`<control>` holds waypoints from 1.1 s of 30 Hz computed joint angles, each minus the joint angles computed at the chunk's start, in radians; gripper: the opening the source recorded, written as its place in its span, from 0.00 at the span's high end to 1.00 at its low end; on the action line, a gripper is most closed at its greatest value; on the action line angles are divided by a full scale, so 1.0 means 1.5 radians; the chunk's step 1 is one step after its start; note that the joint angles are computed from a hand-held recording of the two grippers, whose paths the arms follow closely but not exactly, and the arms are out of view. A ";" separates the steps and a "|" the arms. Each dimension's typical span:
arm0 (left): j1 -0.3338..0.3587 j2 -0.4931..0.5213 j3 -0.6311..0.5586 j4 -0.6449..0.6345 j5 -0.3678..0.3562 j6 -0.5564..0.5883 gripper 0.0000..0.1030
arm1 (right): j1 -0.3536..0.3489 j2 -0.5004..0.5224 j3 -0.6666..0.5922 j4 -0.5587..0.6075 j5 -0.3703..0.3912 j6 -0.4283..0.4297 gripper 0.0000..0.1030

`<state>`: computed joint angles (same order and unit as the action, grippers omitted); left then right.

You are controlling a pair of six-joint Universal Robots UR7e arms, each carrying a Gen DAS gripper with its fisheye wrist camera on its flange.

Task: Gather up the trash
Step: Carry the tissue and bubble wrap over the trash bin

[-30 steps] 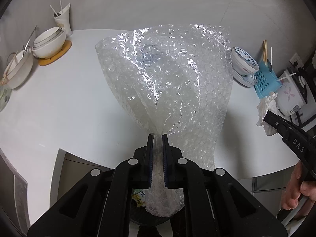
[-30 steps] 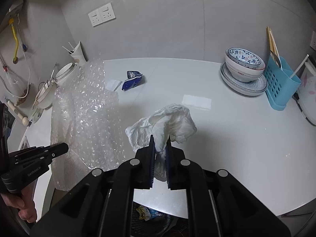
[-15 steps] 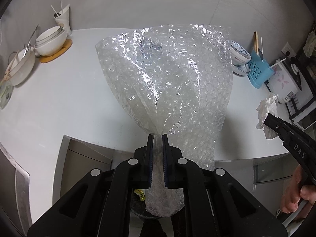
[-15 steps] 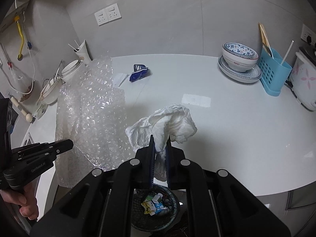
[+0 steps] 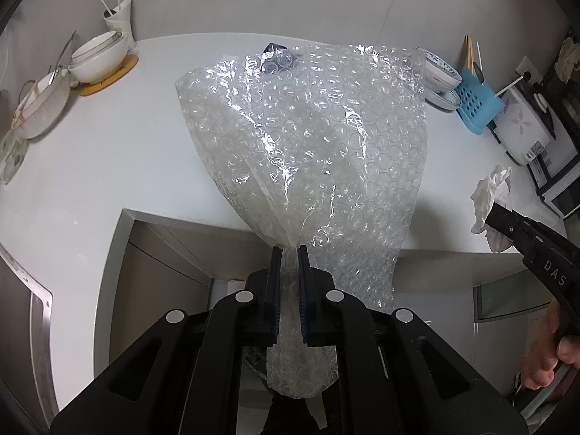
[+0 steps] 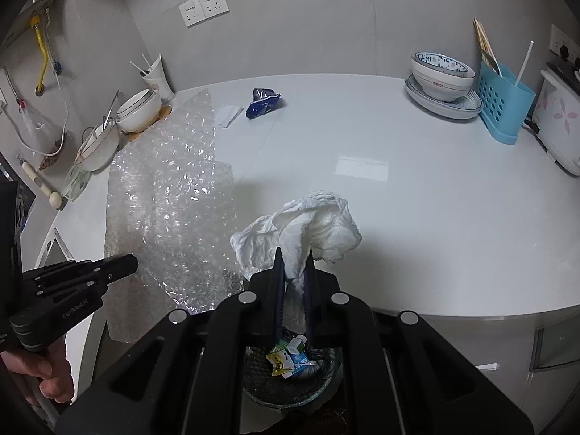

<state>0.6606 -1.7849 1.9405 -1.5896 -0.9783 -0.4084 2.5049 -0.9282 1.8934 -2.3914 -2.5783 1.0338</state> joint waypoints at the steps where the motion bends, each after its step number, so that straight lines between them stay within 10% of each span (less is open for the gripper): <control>1: -0.002 -0.006 0.008 0.005 0.002 -0.001 0.93 | 0.001 0.003 0.002 -0.001 0.002 0.002 0.92; 33: 0.052 -0.145 0.205 0.056 0.000 -0.001 0.93 | -0.032 0.092 0.076 -0.140 0.102 -0.029 0.92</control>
<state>0.7389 -2.0025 2.2481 -1.5061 -0.9779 -0.4099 2.4567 -0.7904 2.0069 -2.6013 -2.4256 0.9905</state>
